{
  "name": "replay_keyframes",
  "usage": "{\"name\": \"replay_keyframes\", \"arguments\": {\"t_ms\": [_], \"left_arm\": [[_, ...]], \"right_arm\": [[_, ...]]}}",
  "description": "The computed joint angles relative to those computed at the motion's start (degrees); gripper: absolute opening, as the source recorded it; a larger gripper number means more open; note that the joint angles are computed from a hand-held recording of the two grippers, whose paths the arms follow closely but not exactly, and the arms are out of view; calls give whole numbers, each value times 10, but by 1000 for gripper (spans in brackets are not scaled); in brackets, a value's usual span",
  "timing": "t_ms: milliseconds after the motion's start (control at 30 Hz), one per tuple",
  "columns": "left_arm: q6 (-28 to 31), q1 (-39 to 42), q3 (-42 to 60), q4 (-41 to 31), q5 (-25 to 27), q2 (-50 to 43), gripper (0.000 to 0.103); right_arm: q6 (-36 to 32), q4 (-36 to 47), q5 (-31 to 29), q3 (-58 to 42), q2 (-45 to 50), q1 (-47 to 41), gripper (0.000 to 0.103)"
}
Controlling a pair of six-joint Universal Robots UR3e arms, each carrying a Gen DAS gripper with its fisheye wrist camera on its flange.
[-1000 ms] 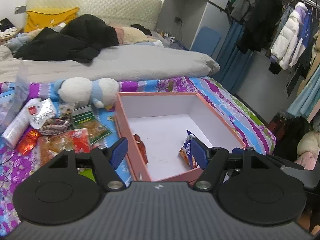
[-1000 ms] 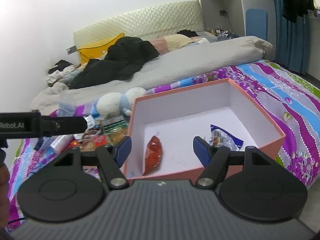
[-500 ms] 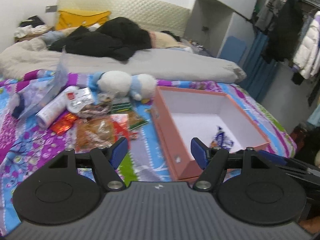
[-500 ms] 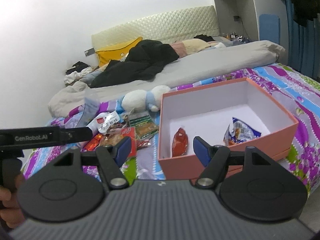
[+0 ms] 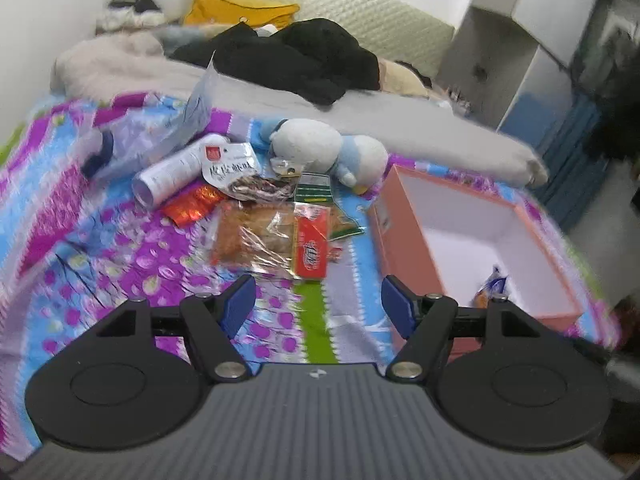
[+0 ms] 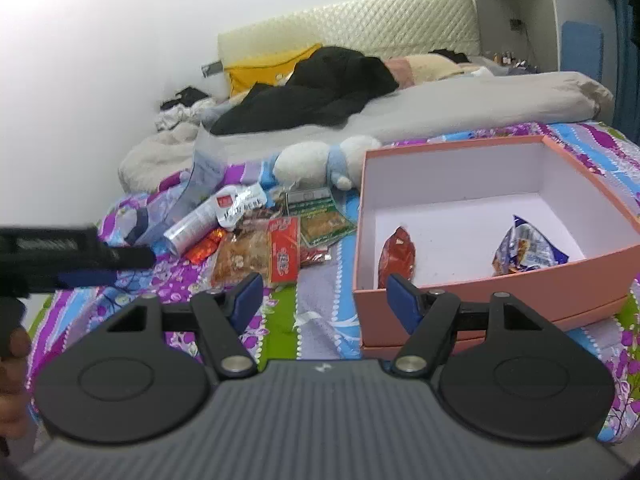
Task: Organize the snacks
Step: 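Withdraw both tools from the box and move toward the snack pile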
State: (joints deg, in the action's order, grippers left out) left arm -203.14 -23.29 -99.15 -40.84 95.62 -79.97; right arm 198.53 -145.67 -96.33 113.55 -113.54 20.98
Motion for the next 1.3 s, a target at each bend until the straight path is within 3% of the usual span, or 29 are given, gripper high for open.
{"name": "replay_keyframes", "arguments": {"t_ms": [367,733,1300], "left_arm": [[31,73,-55,-5,-45,49,74],[45,100,-86,-4,-55,60,74],[89,172,-64,118,-110,-122,74]], "right_arm": [[1,-1,-22,-14,13,38,70],[28,-52,-24,17,53,81,70],[-33,-142,22,-77,251,72,70]]}}
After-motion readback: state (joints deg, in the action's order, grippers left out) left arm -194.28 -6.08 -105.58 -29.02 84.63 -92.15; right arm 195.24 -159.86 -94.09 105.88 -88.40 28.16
